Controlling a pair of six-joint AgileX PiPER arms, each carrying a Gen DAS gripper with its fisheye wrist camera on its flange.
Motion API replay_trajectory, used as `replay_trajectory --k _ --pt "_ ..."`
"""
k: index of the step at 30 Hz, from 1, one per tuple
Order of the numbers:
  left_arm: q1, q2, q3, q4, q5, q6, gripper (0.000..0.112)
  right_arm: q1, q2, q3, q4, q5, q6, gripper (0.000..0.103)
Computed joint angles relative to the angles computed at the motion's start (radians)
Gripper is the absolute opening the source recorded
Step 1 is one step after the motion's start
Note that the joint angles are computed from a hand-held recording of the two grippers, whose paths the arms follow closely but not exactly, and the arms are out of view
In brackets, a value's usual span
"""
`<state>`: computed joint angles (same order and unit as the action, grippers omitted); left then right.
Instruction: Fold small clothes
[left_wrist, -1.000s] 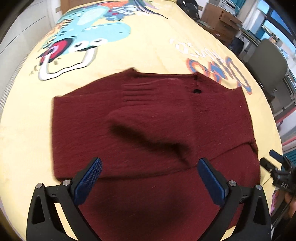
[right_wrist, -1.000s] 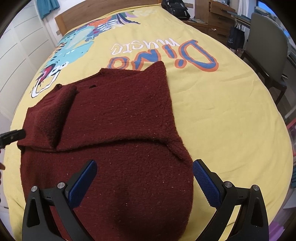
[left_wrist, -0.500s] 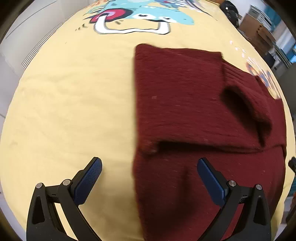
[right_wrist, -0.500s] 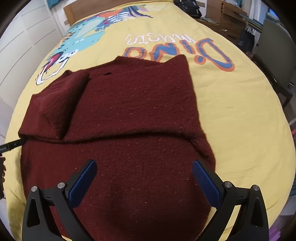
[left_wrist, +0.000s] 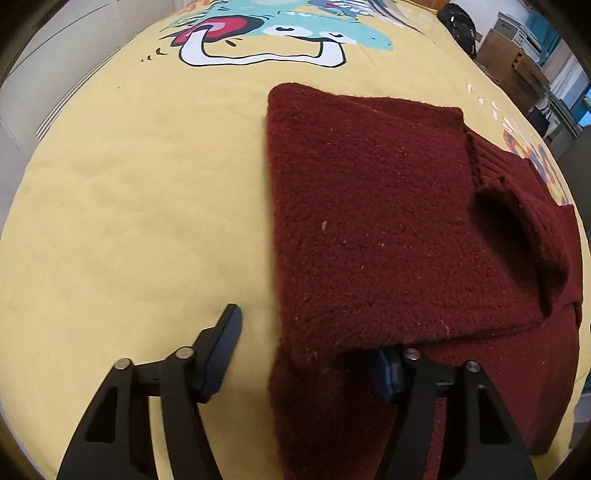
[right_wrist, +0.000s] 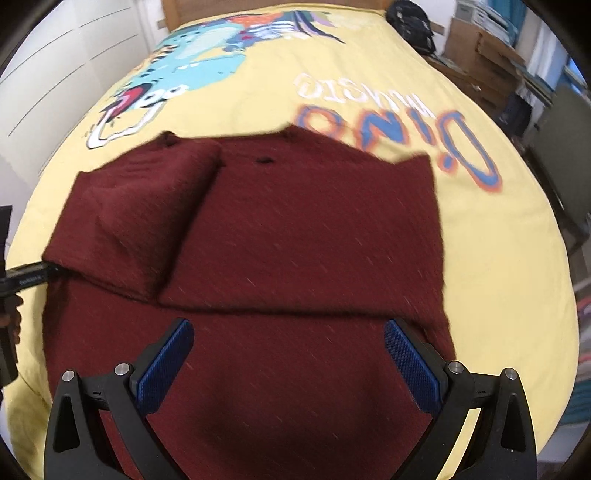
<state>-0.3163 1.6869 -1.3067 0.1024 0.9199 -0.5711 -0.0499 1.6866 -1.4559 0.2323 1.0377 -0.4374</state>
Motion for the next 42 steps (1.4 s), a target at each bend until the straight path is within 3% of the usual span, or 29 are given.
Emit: replay_trajectory --k 8,16,22,24,26,29,32,42 --pt "0.021 -0.001 -0.023 -0.058 0.004 0.091 0.016 0.208 0.091 -0.218 -0.041 0.041 0.061 0.102" --pt "-0.015 0.024 -0.06 -0.031 0.039 0.062 0.013 0.411 0.303 -0.47 -0.147 0.118 0.115 0.102" --pt "-0.016 0.014 -0.057 -0.044 0.045 0.061 0.013 0.492 0.402 -0.503 -0.24 0.11 0.148 0.102" --pt "0.001 0.011 -0.043 -0.055 0.033 0.08 0.013 0.497 0.415 -0.507 -0.267 0.114 0.182 0.091" --pt "0.012 0.012 -0.036 -0.06 0.024 0.095 0.013 0.481 0.422 -0.525 -0.254 0.132 0.199 0.05" --pt "0.021 -0.002 -0.023 -0.064 0.024 0.106 0.013 0.43 0.391 -0.514 -0.177 0.125 0.166 0.03" --pt "0.052 0.004 -0.017 -0.084 0.009 0.134 0.013 0.363 0.339 -0.487 -0.102 0.111 0.141 0.021" --pt "0.039 0.014 -0.033 -0.069 0.017 0.093 0.013 0.127 0.301 -0.481 0.035 0.161 0.108 0.015"
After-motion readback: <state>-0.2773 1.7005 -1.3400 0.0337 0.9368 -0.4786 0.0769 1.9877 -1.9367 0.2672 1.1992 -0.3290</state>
